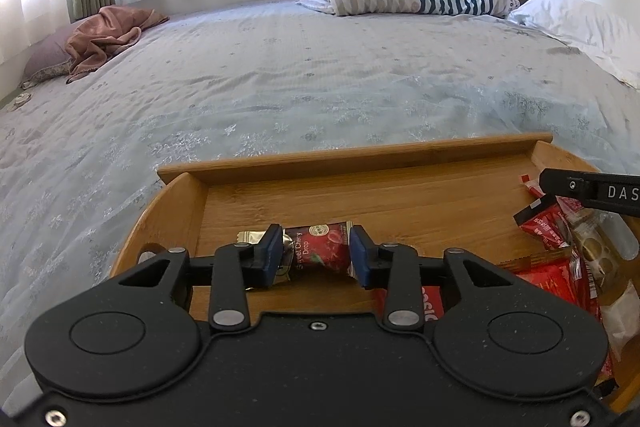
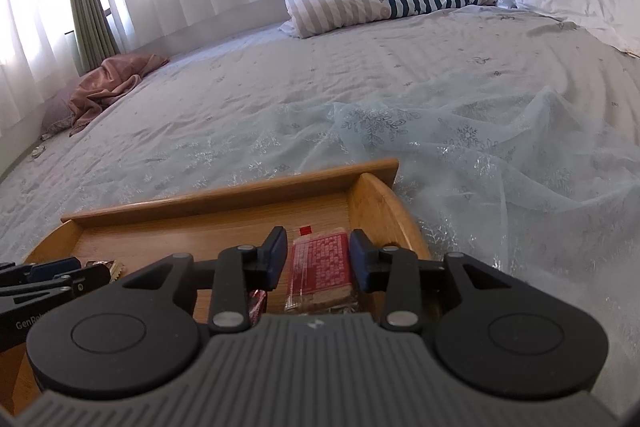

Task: Organize snacks
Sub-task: 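Lower both snacks onto the tray and open both grippers, then move both grippers back to the snack pile beside the tray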

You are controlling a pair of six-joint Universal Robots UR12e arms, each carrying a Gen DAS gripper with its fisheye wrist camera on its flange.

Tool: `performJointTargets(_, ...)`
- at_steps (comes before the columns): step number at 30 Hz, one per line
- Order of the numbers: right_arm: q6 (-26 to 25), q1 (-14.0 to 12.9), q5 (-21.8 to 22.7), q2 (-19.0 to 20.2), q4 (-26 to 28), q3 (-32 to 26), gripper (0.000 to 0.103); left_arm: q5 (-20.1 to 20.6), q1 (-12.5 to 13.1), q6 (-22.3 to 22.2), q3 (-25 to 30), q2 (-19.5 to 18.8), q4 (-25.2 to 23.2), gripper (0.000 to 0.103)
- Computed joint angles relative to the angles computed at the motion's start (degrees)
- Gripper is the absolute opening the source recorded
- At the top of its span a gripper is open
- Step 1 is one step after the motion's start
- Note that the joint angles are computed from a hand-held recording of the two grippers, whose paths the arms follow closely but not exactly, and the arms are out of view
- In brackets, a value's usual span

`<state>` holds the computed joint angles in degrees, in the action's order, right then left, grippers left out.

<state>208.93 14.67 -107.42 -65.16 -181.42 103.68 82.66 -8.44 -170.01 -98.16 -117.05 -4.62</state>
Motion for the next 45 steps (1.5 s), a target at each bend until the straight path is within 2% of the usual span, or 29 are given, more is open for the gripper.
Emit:
performJointTargets(4, -0.5, 0.2, -0.3, -0.2, -0.8, 0.2, 0.060, -0.1, 0.2, -0.8, -0.5, 0.4, 0.4, 0.045)
performJointTargets(6, -1.0, 0.4, -0.4, -0.4, -1.2, 0.2, 0.061, -0.1, 0.3, -0.7, -1.0, 0.7, 0.8, 0.050)
performJointTargets(9, -2.0, 0.7, -1.3, -0.6, -1.8, 0.3, 0.066, -0.2, 0.6, -0.4, -2.0, 1.3, 2.2, 0.061)
performJointTargets(11, -2.8, 1.1, -2.4, -0.8, -1.8, 0.3, 0.068, -1.1, 0.9, -0.4, -2.8, 1.9, 3.3, 0.073)
performJointTargets(14, -3.9, 1.5, -2.8, -1.6, -2.2, 0.9, 0.072, -2.5, 1.5, 0.0, -4.2, 3.1, 4.3, 0.081)
performJointTargets(23, -7.6, 2.9, -4.6, -4.3, -4.1, 4.2, 0.085, -3.9, 2.6, 2.8, -9.4, 7.2, 7.6, 0.090)
performJointTargets(32, -6.4, 3.9, -2.2, -7.4, -6.4, 8.5, 0.091, -6.3, 3.9, 5.5, -15.4, 11.4, 8.9, 0.097)
performJointTargets(37, -6.2, 4.8, -1.2, -8.4, -9.3, 10.7, 0.097, -7.6, 4.6, 4.4, -18.4, 13.3, 9.7, 0.098)
performJointTargets(42, -6.5, 5.8, -0.8, -8.8, -10.6, 12.3, 0.099, -7.2, 4.7, 3.8, -21.8, 14.4, 14.5, 0.100)
performJointTargets(45, -7.9, 6.4, -0.6, -9.1, -10.8, 13.0, 0.099, -8.1, 5.1, 3.0, -23.4, 15.2, 15.6, 0.101)
